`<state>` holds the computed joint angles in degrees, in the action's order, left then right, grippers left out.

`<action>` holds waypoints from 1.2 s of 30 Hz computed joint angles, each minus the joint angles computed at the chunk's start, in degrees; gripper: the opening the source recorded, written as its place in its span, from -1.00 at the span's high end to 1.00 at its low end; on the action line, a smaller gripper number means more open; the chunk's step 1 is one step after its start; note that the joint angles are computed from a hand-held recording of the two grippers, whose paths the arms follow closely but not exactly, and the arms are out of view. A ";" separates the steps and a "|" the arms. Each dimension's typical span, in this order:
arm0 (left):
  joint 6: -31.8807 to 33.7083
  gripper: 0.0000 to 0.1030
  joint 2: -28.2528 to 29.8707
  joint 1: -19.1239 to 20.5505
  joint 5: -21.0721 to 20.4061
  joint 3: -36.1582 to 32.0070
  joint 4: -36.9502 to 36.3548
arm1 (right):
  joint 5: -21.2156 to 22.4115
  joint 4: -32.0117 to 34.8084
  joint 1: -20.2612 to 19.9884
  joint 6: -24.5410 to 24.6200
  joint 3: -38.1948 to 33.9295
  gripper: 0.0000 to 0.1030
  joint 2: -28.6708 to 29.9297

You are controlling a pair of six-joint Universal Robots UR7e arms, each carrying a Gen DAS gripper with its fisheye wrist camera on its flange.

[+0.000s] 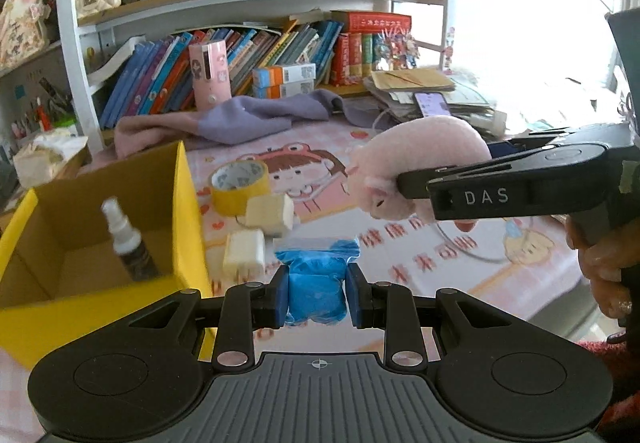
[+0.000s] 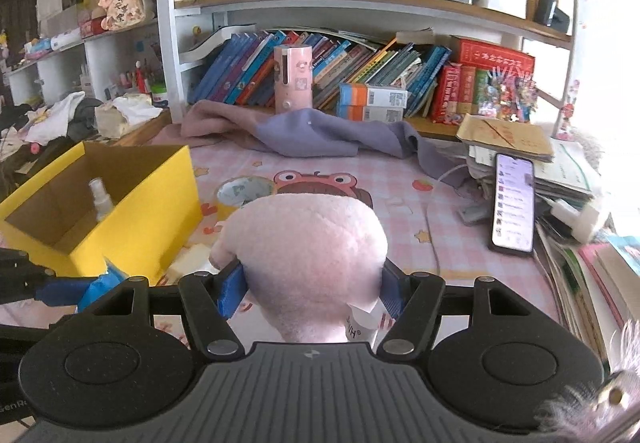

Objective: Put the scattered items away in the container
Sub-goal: 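Carry the blue item and pink pig over the yellow box with both tools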

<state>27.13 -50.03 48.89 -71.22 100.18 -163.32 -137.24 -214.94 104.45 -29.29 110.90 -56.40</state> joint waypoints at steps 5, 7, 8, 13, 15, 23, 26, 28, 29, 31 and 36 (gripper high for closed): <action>0.23 0.47 -4.77 1.32 -1.87 4.28 0.91 | -5.46 -2.51 4.01 2.49 2.52 -0.23 2.88; 0.07 0.47 -6.38 1.80 -2.49 5.49 1.66 | -7.22 -3.10 5.51 3.61 3.26 -0.23 4.02; 0.08 0.47 -7.15 2.01 -2.69 6.10 2.03 | -8.03 -3.68 6.22 3.84 3.49 -0.23 4.63; 0.35 0.47 -10.57 2.77 -3.00 8.59 2.67 | -11.07 -4.35 9.08 6.68 3.87 -0.23 6.81; 0.25 0.47 -11.66 2.96 -2.83 9.28 2.83 | -11.47 -3.75 9.92 7.81 3.99 -0.23 7.31; -1.86 0.48 -14.79 4.12 -0.75 11.12 2.92 | -10.72 -0.03 11.83 10.10 3.37 -0.23 9.08; -2.68 0.48 -15.72 4.50 0.22 11.63 2.87 | -9.99 1.47 12.20 10.59 3.11 -0.23 9.58; -3.01 0.48 -16.13 4.65 0.77 11.79 2.92 | -9.46 2.88 12.33 11.23 3.01 -0.23 9.74; -3.07 0.48 -16.39 4.73 1.02 11.90 2.96 | -9.25 3.44 12.45 11.51 2.89 -0.23 9.90; -3.21 0.48 -16.75 4.82 1.50 12.13 3.02 | -8.83 4.15 12.68 11.76 2.68 -0.23 10.23; -4.06 0.48 -17.73 5.57 2.39 12.20 3.85 | -7.92 6.25 13.24 11.79 1.61 -0.23 11.08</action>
<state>23.07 -67.76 54.46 -68.83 112.38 -159.47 -145.17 -208.68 117.70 -17.50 112.52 -45.32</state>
